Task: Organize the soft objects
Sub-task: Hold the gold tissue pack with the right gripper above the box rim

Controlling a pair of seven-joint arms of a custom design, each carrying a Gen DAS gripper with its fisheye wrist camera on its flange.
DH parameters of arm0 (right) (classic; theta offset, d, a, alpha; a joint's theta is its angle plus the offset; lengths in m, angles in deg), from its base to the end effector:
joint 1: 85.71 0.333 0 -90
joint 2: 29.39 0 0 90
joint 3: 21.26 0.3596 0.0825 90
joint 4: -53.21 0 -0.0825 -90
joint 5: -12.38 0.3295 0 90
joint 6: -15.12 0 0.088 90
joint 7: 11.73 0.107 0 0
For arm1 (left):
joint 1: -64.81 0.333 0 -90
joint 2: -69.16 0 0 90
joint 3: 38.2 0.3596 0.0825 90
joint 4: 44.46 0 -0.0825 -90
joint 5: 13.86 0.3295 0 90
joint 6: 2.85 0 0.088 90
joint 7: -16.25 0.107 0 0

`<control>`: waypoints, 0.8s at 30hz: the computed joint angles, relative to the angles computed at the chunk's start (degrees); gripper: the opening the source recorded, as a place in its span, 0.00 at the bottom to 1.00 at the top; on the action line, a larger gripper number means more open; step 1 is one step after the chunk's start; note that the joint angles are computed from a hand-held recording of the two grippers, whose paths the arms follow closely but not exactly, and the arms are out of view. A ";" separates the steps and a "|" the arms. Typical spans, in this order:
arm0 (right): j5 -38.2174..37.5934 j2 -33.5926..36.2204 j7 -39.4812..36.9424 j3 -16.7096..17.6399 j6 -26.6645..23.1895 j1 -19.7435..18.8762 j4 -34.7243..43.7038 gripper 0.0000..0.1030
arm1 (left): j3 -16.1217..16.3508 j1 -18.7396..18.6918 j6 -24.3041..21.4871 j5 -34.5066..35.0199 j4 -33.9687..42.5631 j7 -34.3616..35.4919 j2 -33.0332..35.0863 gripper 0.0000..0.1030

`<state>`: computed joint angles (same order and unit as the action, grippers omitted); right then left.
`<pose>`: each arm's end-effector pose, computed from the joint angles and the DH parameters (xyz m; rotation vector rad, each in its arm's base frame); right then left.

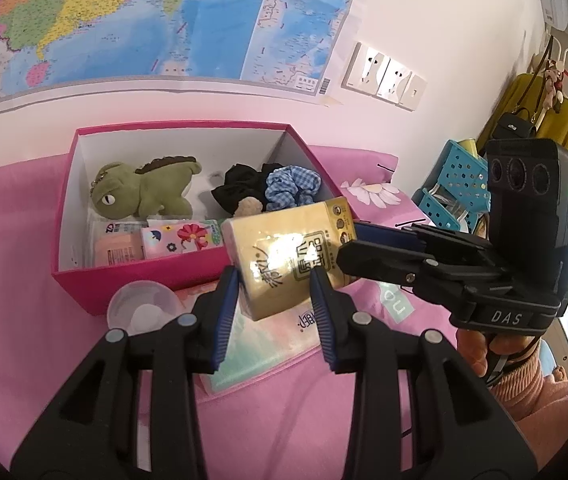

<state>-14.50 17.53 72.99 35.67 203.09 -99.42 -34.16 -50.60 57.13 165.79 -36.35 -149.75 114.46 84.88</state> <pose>0.6511 0.2961 0.5402 -1.6593 0.7730 -0.4104 0.6119 -0.1784 0.5485 -1.7511 1.9515 -1.1337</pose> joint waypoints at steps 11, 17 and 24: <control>0.96 0.73 -1.84 0.77 -0.97 0.50 1.90 0.30 | 1.10 -0.56 -0.52 2.19 1.42 -1.63 1.00 0.37; 2.24 1.24 -3.54 1.30 -1.61 0.82 3.07 0.30 | 1.35 -0.64 -0.61 3.07 2.11 -2.18 1.44 0.37; 2.70 1.04 -3.80 1.22 -0.96 0.70 2.52 0.30 | 1.61 -0.66 -0.68 3.92 2.62 -2.78 1.65 0.37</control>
<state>-11.81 18.57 69.19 36.89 202.13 -98.71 -31.64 -49.00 56.46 165.11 -32.43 -147.13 111.68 86.53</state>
